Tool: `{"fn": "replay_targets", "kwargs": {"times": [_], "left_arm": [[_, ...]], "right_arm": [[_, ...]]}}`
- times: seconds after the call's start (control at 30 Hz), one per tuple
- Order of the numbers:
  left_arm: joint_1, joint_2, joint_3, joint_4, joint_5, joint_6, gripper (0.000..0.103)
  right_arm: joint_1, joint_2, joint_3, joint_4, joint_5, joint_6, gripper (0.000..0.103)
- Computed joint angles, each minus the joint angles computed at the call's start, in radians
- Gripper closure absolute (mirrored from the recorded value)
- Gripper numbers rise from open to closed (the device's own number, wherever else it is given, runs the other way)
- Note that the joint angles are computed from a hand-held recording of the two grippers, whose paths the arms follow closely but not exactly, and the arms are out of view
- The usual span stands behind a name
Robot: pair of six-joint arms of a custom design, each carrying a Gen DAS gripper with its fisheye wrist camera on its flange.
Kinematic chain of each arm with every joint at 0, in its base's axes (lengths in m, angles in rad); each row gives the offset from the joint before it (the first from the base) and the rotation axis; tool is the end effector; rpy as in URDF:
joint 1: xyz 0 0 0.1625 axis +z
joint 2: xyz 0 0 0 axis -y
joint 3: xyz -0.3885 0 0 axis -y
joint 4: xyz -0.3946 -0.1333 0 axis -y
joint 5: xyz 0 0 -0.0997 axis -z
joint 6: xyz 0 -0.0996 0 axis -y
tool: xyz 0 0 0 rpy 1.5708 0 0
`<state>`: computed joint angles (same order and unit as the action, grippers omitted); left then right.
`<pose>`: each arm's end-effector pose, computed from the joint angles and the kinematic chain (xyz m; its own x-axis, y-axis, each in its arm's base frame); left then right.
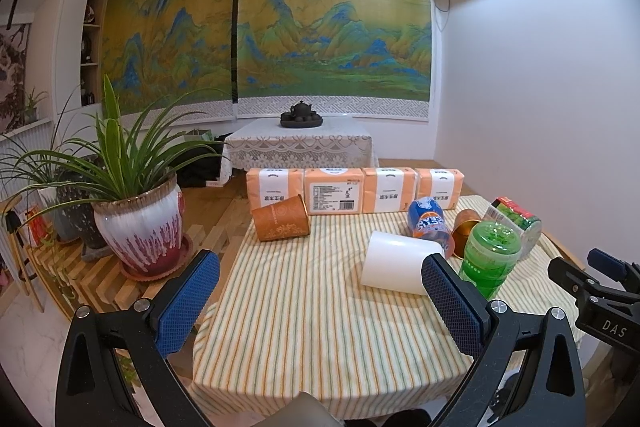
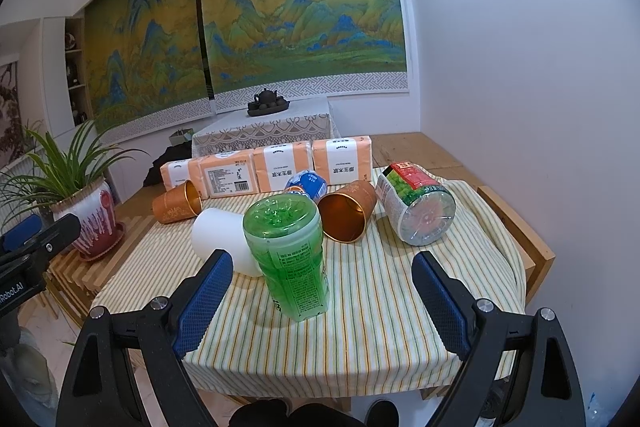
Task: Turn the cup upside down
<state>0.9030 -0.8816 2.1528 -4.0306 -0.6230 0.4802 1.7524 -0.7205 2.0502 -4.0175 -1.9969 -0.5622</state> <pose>-0.1133 -0.4896 0.1561 -0.7135 -0.0690 -0.6973 0.6320 0.3661 -0.6830 0.1830 -0.4863 0.0855 -0.7723 -0.0598 0.6324 -0.5802 0.4719 -0.6639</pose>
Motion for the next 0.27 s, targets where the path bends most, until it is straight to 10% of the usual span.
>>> {"fn": "replay_targets", "kwargs": {"times": [0.27], "left_arm": [[0.005, 0.007, -0.007, 0.006, 0.003, 0.005, 0.001]], "right_arm": [[-0.001, 0.006, -0.003, -0.002, -0.003, -0.001, 0.014]]}}
